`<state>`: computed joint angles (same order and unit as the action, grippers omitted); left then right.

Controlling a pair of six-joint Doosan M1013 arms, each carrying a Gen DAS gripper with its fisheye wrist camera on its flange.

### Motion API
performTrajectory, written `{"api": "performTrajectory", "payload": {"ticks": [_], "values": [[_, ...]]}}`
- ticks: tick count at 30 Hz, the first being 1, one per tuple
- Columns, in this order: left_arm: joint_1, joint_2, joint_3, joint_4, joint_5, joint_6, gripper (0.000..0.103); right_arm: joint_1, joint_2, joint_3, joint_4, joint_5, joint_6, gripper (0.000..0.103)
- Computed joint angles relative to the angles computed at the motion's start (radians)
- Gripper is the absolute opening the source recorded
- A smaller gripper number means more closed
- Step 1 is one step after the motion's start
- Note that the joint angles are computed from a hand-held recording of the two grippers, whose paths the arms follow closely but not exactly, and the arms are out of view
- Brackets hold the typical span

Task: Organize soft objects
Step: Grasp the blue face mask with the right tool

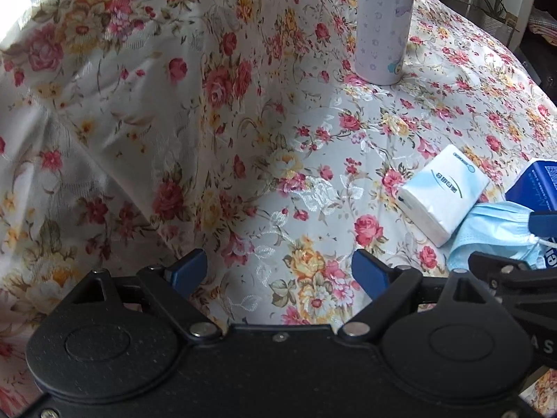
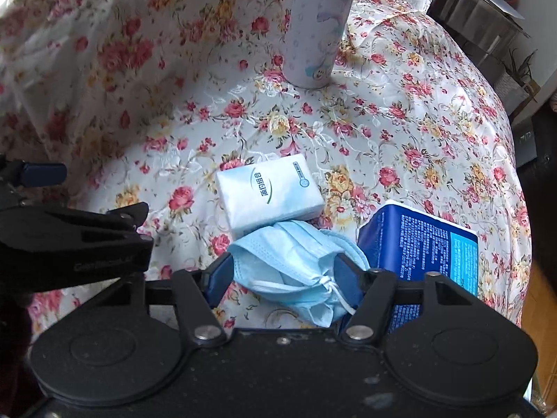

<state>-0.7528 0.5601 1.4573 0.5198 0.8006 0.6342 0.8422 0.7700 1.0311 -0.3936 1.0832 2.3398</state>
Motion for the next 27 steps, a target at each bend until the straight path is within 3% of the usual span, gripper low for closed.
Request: {"api": "performTrajectory", "payload": {"ticks": [2,5,7,19,21,23,27], "values": [[0.004,-0.001,0.001,-0.019,-0.008,0.01,0.087,0.0,0.004,-0.007,0.003,0.013,-0.009,0.037],[0.008,-0.003,0.003,-0.04,-0.018,0.025,0.087,-0.001,-0.007,0.001,0.014,0.004,-0.006,0.022],[0.009,-0.002,0.003,-0.055,-0.022,0.037,0.087,-0.004,-0.021,0.012,0.019,-0.011,0.007,0.018],[0.015,-0.001,0.001,-0.103,-0.026,0.081,0.087,0.005,-0.152,0.129,-0.039,-0.129,0.196,0.019],[0.012,-0.004,0.004,-0.094,-0.03,0.078,0.087,0.008,-0.154,0.136,-0.049,-0.117,0.205,0.023],[0.01,-0.005,0.005,-0.084,-0.029,0.075,0.087,0.005,-0.145,0.133,-0.037,-0.098,0.218,0.045],[0.011,-0.005,0.004,-0.08,-0.026,0.068,0.086,-0.007,-0.122,0.133,0.017,-0.118,0.222,0.045]]}}
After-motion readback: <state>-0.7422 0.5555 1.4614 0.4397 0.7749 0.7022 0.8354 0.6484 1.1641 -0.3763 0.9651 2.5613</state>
